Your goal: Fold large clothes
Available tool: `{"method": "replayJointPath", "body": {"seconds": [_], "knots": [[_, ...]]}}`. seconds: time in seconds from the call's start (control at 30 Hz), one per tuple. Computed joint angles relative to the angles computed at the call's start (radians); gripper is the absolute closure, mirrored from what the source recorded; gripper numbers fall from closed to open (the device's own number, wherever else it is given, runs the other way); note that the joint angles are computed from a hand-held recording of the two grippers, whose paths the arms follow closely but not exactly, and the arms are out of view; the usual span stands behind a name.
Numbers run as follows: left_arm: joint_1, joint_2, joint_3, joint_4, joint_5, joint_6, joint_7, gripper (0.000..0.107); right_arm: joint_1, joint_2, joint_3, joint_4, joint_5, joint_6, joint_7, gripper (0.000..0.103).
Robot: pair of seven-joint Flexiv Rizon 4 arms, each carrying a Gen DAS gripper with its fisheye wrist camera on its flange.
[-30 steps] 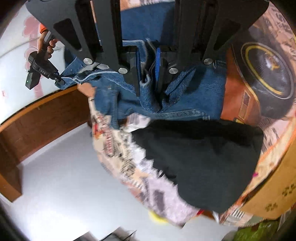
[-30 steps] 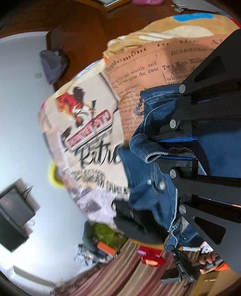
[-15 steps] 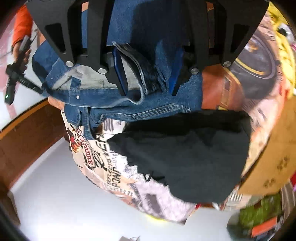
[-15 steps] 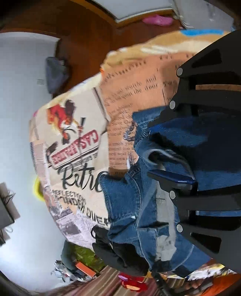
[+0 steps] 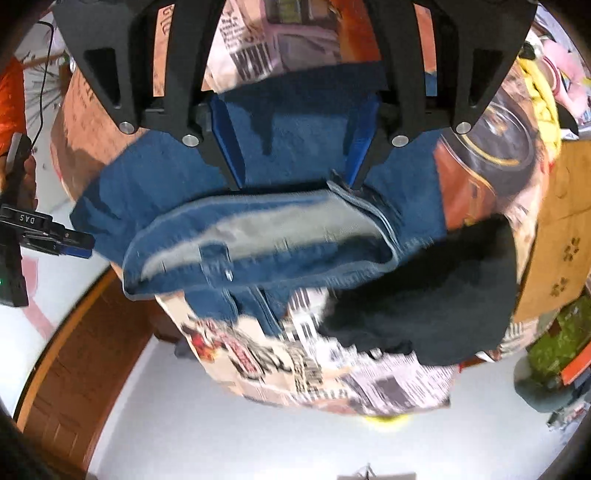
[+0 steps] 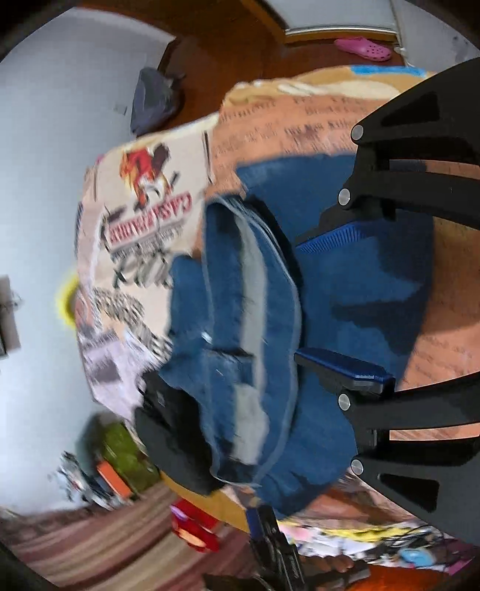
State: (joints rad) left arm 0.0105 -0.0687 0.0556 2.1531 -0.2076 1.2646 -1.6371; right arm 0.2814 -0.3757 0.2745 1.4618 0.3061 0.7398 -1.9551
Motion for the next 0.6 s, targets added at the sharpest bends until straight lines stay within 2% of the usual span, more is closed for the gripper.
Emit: {"method": "replayJointPath", "body": {"seconds": [0.17, 0.3, 0.4, 0.5, 0.53, 0.57, 0.6], "knots": [[0.000, -0.044, -0.053, 0.039, -0.202, -0.001, 0.164, 0.051, 0.028, -0.041, 0.014, -0.019, -0.011, -0.114, 0.000, 0.053], [0.001, -0.097, -0.055, 0.009, -0.238, -0.022, 0.191, 0.051, 0.089, -0.092, 0.001, -0.051, -0.097, -0.135, 0.006, 0.053], [0.002, -0.141, -0.013, -0.063, -0.130, -0.050, 0.131, 0.051, 0.144, -0.153, -0.036, -0.111, -0.206, -0.126, 0.061, 0.053], [0.015, -0.189, 0.037, -0.146, -0.017, -0.062, 0.061, 0.051, 0.155, -0.226, -0.053, -0.222, -0.226, -0.132, 0.150, 0.053], [0.007, -0.207, 0.071, -0.183, 0.040, -0.066, 0.010, 0.051, 0.160, -0.242, -0.064, -0.244, -0.232, -0.103, 0.195, 0.053], [-0.013, -0.229, 0.128, -0.243, 0.147, -0.085, -0.096, 0.051, 0.169, -0.249, -0.081, -0.250, -0.247, -0.054, 0.249, 0.053], [-0.016, -0.240, 0.152, -0.276, 0.188, -0.092, -0.147, 0.051, 0.176, -0.250, -0.095, -0.247, -0.262, 0.002, 0.299, 0.053]]}}
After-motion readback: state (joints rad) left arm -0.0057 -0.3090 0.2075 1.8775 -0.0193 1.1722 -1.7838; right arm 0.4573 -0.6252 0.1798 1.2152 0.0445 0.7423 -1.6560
